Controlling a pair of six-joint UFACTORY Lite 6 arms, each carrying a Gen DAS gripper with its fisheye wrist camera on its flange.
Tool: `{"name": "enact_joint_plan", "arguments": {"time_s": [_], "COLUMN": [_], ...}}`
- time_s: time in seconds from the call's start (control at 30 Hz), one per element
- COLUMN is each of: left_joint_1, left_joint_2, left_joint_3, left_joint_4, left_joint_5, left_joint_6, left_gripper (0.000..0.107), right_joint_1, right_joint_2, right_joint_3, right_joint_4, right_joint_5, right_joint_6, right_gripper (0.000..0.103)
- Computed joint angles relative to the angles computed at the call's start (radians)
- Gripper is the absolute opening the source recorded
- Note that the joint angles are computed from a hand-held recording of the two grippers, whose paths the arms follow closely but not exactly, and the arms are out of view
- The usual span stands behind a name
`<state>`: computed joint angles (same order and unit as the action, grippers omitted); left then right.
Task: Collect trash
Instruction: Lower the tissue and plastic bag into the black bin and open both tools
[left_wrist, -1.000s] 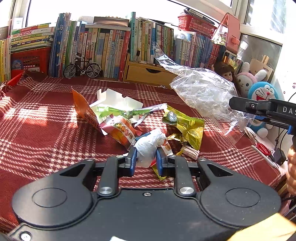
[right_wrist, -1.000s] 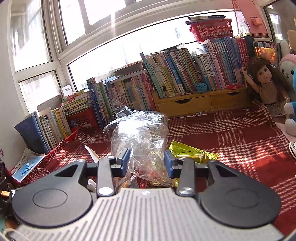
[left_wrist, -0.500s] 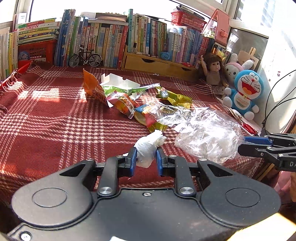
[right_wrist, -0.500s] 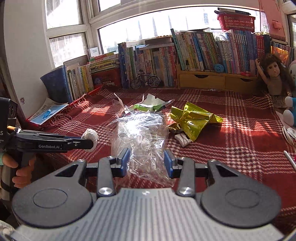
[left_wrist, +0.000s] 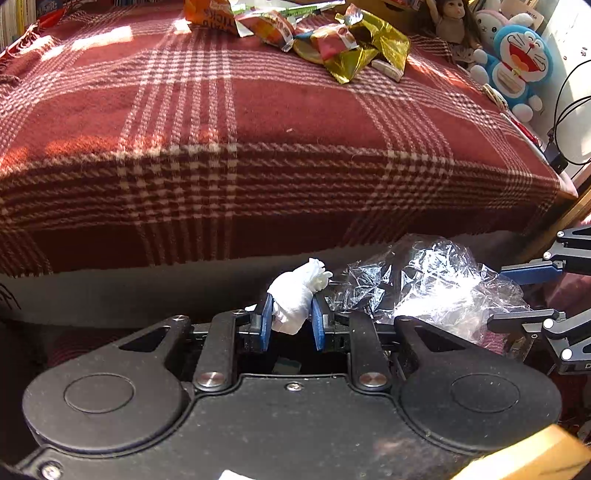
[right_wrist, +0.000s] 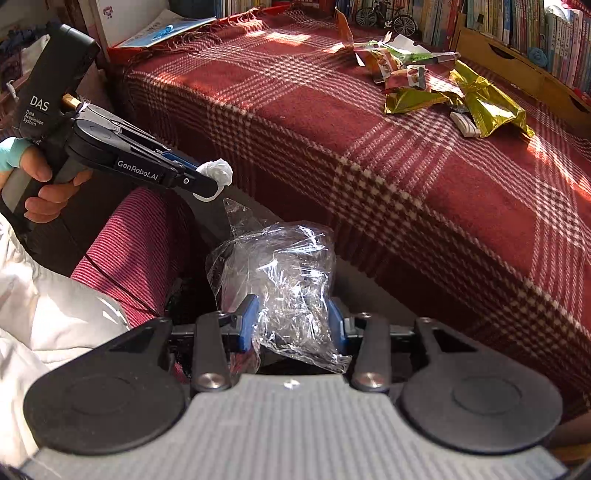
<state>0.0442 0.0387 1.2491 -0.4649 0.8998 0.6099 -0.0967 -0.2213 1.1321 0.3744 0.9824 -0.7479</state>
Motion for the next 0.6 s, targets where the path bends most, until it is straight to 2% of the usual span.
{"name": "enact_joint_plan", "arguments": {"time_s": [0.3, 0.6], "left_joint_1": [-0.077, -0.119], "left_joint_2": [0.093, 0.141], "left_joint_3": [-0.081, -0.083], "left_joint_4": [0.109, 0.134], "left_joint_5": [-0.071, -0.126], "left_joint_6": [-0.083, -0.106], "left_gripper": [0.021, 0.022], "right_joint_1": [0.185, 0.233], "right_joint_2": [0.163, 0.216], "right_joint_3": [-0.026, -0.037], "right_joint_4": [-0.15, -0.181], "right_joint_5": [-0.105, -0.16], "right_joint_6": [0.147, 0.218], "right_gripper": [0.048, 0.055]}}
